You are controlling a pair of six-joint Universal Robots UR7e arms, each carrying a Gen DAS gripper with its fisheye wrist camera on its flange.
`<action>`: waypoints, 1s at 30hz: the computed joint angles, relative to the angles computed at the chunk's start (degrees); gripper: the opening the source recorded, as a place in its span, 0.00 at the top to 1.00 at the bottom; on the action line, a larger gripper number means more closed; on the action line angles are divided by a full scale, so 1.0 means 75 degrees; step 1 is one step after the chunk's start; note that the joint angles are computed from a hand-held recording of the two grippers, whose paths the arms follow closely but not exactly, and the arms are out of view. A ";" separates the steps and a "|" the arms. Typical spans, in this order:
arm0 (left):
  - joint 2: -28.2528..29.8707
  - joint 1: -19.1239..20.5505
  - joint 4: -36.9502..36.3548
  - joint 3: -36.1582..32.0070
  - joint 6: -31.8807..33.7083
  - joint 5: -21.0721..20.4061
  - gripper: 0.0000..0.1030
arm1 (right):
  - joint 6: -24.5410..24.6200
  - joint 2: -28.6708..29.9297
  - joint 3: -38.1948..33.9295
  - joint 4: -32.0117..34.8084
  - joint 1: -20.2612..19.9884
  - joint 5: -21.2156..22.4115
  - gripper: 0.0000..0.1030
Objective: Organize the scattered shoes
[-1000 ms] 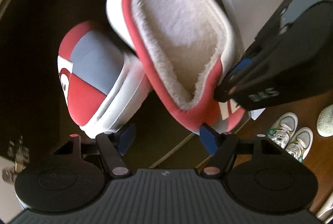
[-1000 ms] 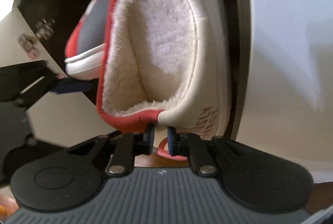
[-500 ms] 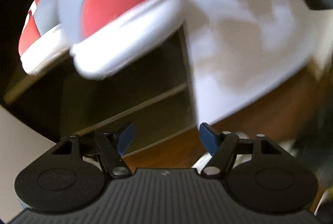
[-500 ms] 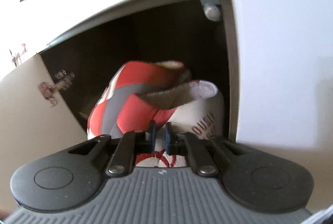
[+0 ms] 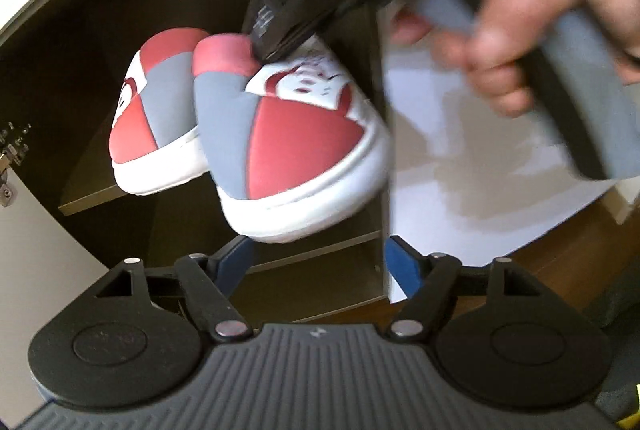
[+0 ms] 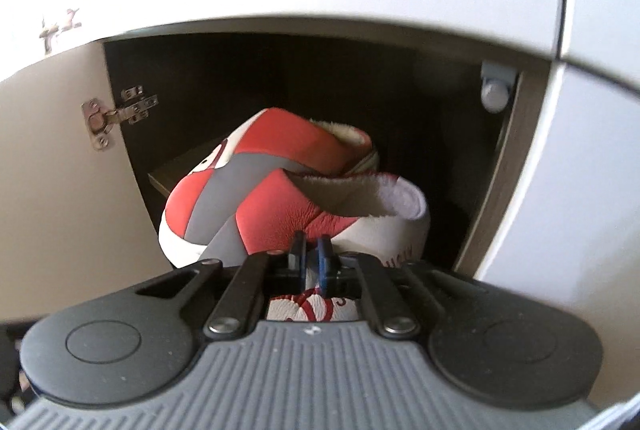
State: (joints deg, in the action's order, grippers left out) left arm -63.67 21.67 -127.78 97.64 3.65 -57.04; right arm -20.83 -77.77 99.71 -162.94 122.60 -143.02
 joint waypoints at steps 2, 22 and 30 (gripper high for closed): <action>0.0424 -0.0012 0.0223 -0.0761 -0.0142 0.0128 0.28 | -0.0239 -0.0157 0.0086 0.0069 0.0054 0.0118 0.88; -0.0233 -0.0432 0.1215 -0.0446 0.0572 0.1261 0.23 | 0.4513 -0.0829 -0.0696 0.5583 0.0036 0.0800 0.83; 0.0231 -0.0023 0.0363 -0.0863 0.1929 0.1406 0.23 | 0.4700 -0.0390 -0.1210 0.5441 -0.0111 0.0659 0.83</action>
State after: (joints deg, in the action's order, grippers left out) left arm -61.93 21.50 -125.06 91.16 18.12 -46.49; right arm 14.42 -80.69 90.63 -122.13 121.77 -138.08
